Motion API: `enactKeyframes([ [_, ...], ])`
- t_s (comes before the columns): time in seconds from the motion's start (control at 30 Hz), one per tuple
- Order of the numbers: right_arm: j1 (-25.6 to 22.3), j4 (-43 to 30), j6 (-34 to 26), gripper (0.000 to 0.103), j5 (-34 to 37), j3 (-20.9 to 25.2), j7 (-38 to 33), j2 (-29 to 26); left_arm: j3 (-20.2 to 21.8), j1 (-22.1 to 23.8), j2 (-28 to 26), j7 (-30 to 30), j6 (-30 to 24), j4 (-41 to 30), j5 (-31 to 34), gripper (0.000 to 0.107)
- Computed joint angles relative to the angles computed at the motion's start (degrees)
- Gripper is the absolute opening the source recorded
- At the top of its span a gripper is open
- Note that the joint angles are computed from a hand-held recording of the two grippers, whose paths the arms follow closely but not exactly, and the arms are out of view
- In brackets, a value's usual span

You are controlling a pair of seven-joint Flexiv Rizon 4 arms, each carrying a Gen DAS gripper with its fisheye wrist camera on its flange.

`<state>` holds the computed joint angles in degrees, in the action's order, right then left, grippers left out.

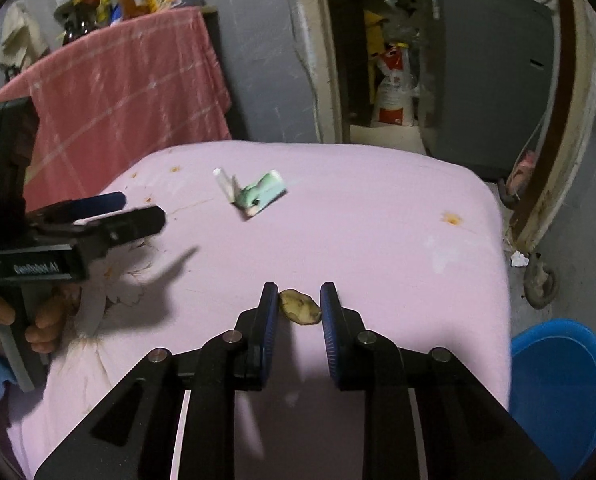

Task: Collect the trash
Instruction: 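Grasp the white-green wrapper with the left tool while the right tool grasps the tan scrap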

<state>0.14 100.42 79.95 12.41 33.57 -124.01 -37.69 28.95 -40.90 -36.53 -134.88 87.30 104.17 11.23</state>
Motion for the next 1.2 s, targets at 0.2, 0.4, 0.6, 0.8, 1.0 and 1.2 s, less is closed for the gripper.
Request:
enactKeyframes([
  [0.2,-2.86,0.45,1.9,0.019,0.88,1.92,-1.79,-0.65,-3.91,2.54,-2.79,4.7,-4.59,-6.7,1.55,0.1],
  [0.4,-6.17,-0.93,0.07,0.019,2.48,5.07,-3.28,-1.98,-5.69,3.59,-5.41,7.52,-9.74,-12.97,5.55,0.098],
  [0.6,-5.85,-1.44,-0.51,0.019,3.87,4.57,-4.47,-1.76,-10.97,8.28,-5.77,9.25,-11.41,-13.5,6.8,0.064],
  [0.8,-5.68,-1.68,-0.91,0.02,5.54,4.37,-5.63,-1.51,-12.33,9.33,-5.3,10.57,-9.81,-12.51,6.18,0.042],
  [1.0,-5.6,-1.93,-1.35,0.02,6.76,3.98,-7.0,-1.27,-11.27,8.02,-5.33,11.04,-10.1,-13.12,7.63,0.026],
  [1.2,-5.17,-2.19,-1.74,0.02,7.87,3.45,-7.81,-1.0,-11.21,8.21,-5.29,10.58,-9.4,-12.75,7.7,0.017],
])
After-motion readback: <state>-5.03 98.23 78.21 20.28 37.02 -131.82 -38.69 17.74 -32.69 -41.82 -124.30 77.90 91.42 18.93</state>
